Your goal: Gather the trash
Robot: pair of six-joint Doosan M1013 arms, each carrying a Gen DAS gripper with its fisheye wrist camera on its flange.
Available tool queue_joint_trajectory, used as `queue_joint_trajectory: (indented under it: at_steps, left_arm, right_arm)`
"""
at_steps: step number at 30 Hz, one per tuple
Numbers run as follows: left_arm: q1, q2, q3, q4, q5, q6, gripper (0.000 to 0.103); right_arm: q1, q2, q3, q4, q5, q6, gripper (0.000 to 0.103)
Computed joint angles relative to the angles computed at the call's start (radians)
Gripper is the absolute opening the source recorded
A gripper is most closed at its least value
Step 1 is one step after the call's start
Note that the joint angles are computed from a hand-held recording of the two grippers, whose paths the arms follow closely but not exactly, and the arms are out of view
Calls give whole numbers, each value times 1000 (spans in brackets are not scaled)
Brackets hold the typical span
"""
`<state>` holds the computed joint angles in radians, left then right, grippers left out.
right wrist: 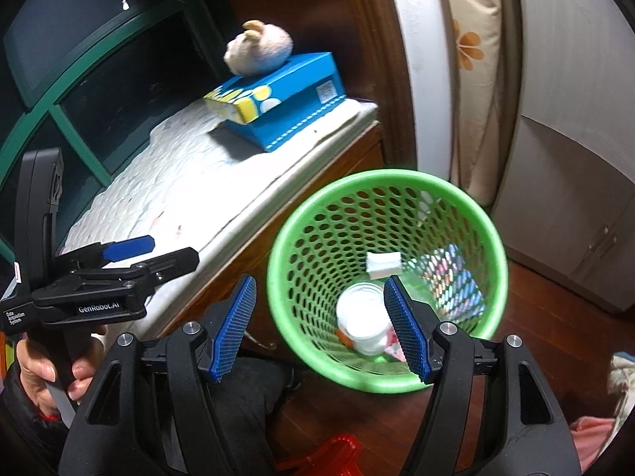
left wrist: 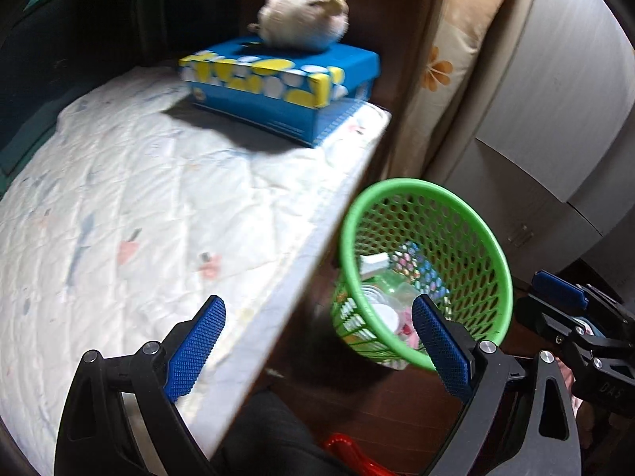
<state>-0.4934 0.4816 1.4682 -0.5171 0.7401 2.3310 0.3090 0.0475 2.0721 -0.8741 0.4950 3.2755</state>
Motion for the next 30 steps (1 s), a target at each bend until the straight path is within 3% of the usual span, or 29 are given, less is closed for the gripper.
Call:
queue_joint_trajectory:
  at_steps: [11, 30]
  left_arm:
    - [67, -41, 29, 22, -93, -47, 92]
    - [166, -100, 85, 130, -244, -250, 93]
  right_arm:
    - [32, 45, -74, 21, 5, -94, 74]
    - [65, 102, -178, 14, -38, -177, 80]
